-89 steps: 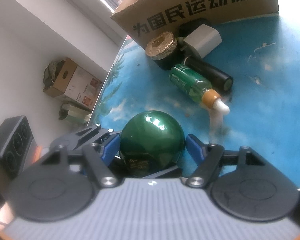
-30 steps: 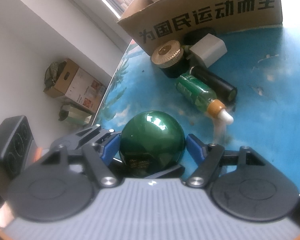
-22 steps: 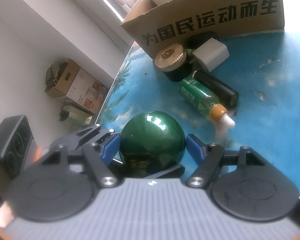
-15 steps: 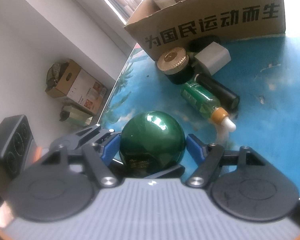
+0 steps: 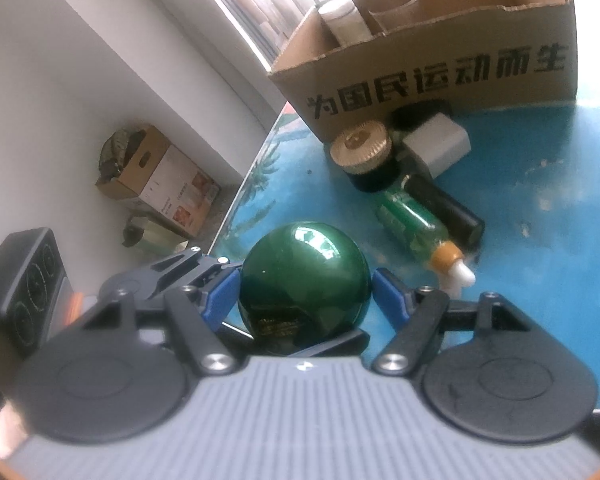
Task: Organize rigid objects
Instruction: 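Carry the green bottle over the cardboard box with the right gripper while the left gripper holds its top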
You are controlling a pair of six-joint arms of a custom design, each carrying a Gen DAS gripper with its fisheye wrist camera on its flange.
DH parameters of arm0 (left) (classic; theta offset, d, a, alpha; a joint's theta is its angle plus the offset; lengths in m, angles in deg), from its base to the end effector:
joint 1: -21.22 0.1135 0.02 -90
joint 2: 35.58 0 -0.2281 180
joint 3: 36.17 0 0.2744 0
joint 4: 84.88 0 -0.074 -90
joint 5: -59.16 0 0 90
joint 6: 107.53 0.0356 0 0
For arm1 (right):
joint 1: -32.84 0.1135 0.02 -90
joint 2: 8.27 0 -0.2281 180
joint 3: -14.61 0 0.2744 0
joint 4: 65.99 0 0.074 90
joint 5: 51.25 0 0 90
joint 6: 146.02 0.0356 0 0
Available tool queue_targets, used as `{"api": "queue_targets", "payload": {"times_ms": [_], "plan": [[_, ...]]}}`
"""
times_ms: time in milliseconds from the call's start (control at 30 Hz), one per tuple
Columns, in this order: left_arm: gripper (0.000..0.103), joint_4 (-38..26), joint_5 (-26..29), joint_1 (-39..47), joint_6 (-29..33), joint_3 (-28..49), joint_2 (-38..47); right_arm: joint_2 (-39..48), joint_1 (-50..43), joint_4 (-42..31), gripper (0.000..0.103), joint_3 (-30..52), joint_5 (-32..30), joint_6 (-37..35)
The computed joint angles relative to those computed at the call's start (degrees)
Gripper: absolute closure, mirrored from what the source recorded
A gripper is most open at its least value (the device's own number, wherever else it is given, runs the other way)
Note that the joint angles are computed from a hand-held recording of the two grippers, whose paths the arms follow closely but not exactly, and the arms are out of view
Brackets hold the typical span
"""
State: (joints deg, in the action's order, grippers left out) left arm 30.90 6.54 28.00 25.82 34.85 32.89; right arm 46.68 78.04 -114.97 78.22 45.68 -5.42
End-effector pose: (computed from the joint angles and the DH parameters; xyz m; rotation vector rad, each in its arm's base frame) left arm 0.2597 0.0091 0.2479 0.9431 2.2041 -0.4766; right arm 0.1747 0.1699 0.2708 0.1787 2.3729 0.7204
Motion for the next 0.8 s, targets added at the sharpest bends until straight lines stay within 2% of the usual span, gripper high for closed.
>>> {"api": "queue_targets", "payload": {"times_ms": [800], "plan": [[0.02,2.14,0.31,-2.14,-3.42,8.37,1.99,2.51,-1.05,-2.87,0.03,10.21,3.7,-5.9]]}}
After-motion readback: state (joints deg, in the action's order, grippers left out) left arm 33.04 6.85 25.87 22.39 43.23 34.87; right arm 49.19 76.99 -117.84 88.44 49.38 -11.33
